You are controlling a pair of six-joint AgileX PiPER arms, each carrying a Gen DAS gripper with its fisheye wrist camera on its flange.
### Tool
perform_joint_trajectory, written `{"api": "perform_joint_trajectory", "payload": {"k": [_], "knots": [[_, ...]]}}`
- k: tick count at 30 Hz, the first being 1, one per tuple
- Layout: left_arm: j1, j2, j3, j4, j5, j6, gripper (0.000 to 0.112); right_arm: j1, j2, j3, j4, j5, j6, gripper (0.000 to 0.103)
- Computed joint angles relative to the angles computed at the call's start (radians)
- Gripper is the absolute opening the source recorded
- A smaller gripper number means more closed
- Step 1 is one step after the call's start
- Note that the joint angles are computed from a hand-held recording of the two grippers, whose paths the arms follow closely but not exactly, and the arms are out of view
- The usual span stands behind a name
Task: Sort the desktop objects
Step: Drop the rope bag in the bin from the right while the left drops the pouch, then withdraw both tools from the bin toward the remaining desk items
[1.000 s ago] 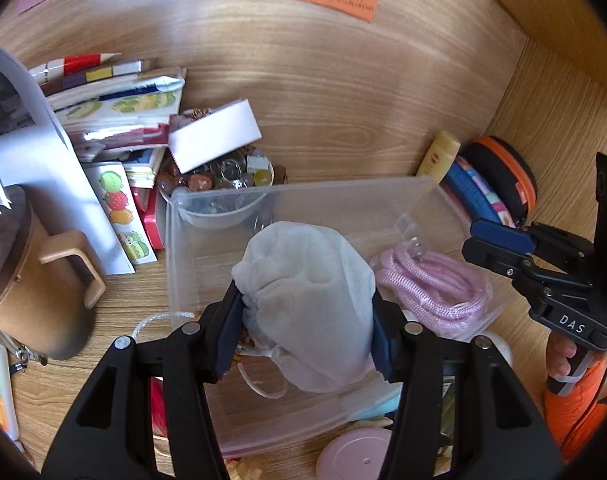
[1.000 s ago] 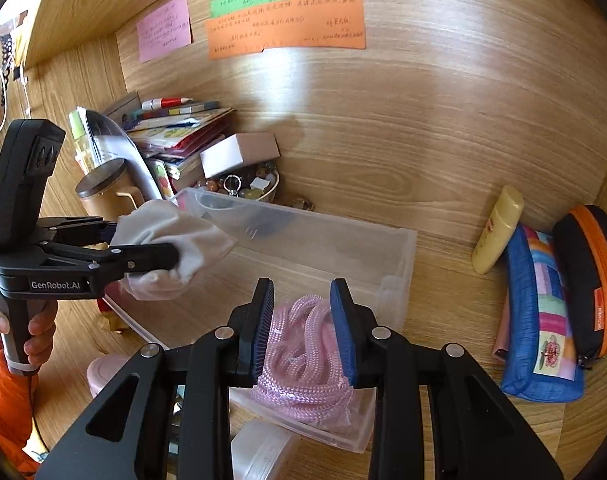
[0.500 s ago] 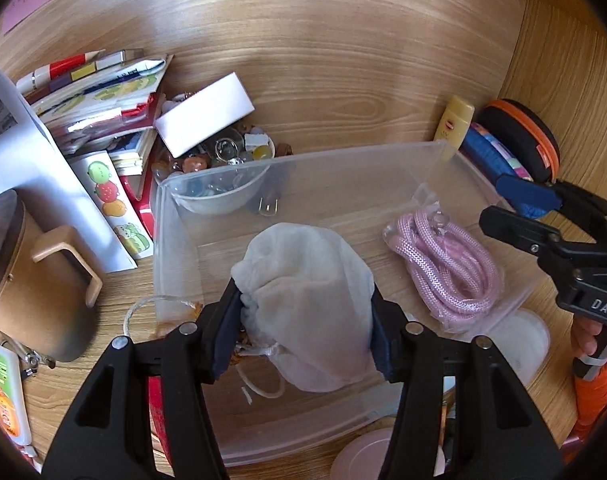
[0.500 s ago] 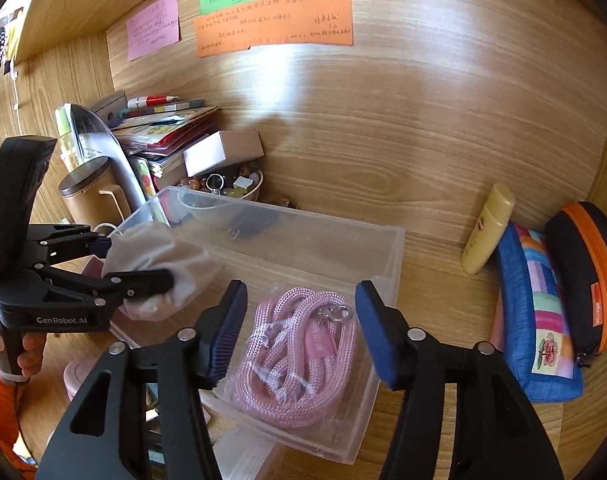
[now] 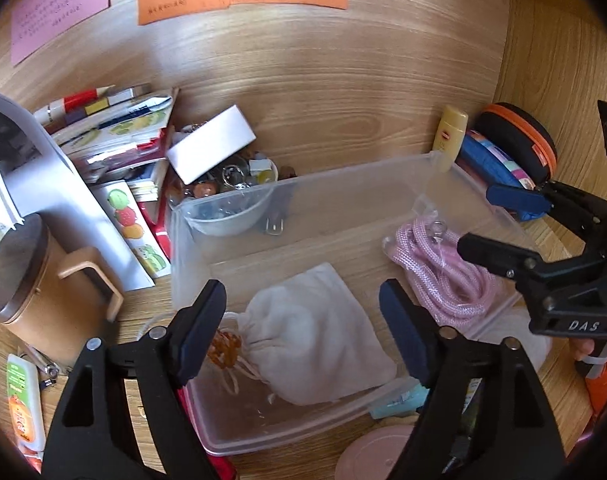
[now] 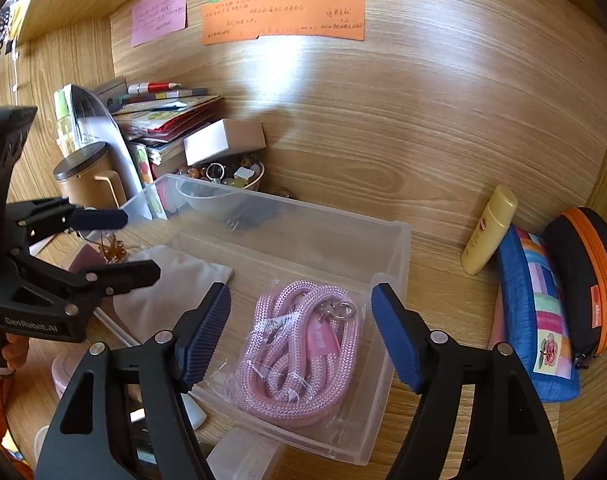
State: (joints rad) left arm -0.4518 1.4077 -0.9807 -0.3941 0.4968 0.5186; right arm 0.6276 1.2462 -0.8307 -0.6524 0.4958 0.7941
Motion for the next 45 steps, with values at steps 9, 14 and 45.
{"api": "perform_joint_trajectory", "payload": {"k": [9,14,45], "knots": [[-0.008,0.004,-0.005,0.063,-0.009,-0.065,0.084,0.052,0.017,-0.004,-0.090,0.032,0.060,0.083],[-0.009,-0.012,0.004,0.073,-0.025,-0.082,0.092,0.062,0.011,-0.007,-0.100,0.041,0.064,0.084],[0.351,-0.275,0.166,-0.045,0.148,0.136,0.101,0.483,-0.183,0.061,-0.322,0.594,0.437,0.093]]}}
